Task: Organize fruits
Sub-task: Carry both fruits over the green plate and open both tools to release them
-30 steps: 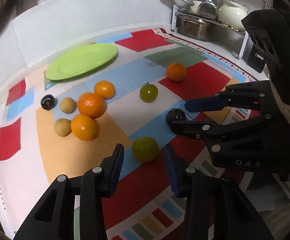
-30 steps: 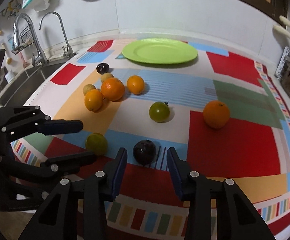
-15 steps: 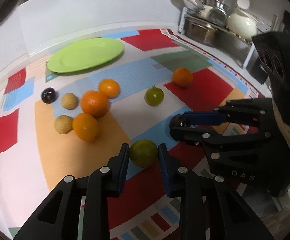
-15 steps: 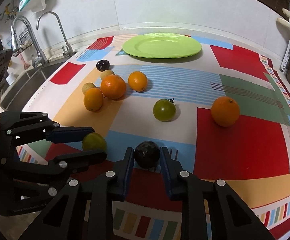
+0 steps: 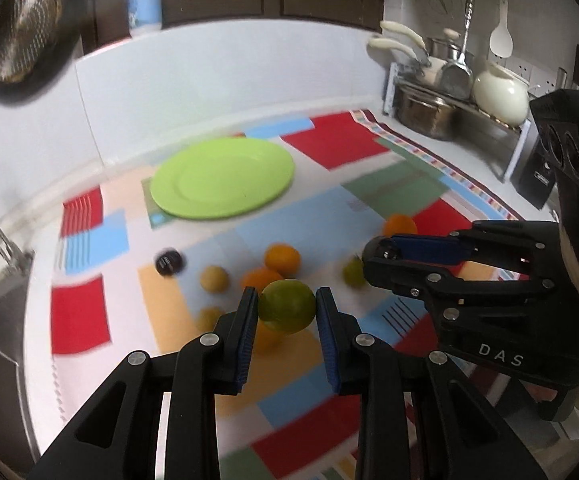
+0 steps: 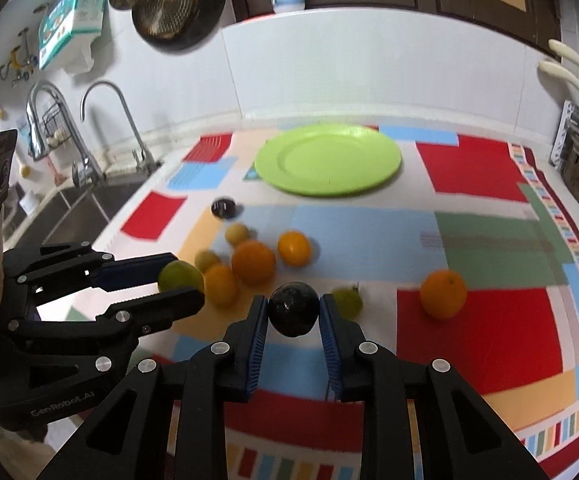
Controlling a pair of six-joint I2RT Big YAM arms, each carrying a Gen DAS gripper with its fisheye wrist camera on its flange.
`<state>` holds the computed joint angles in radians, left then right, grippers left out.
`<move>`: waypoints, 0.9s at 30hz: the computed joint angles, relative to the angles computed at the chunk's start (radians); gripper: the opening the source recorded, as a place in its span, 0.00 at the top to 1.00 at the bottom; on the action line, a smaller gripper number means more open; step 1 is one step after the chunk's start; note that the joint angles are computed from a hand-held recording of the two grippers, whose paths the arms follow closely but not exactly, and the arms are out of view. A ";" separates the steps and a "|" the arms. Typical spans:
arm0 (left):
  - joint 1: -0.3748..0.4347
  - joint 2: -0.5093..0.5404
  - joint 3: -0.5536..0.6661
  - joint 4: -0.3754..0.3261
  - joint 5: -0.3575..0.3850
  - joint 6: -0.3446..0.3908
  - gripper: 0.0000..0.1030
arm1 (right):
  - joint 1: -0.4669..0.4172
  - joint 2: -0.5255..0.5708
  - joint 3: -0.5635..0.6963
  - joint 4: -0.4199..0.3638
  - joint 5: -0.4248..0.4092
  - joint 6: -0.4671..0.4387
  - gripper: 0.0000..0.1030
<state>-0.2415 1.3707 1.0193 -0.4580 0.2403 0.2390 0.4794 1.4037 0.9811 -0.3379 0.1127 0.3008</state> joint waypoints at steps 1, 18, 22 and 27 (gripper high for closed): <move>0.004 0.007 0.011 0.005 -0.002 0.002 0.71 | -0.001 0.006 0.012 0.001 0.006 0.000 0.73; 0.073 0.251 0.305 -0.038 0.042 0.068 0.71 | -0.047 0.210 0.310 -0.067 0.054 -0.008 0.73; 0.075 0.322 0.389 -0.072 0.051 0.092 0.71 | -0.065 0.277 0.402 -0.127 0.041 0.010 0.73; 0.074 0.412 0.494 -0.127 0.048 0.117 0.71 | -0.093 0.373 0.514 -0.206 0.021 0.022 0.73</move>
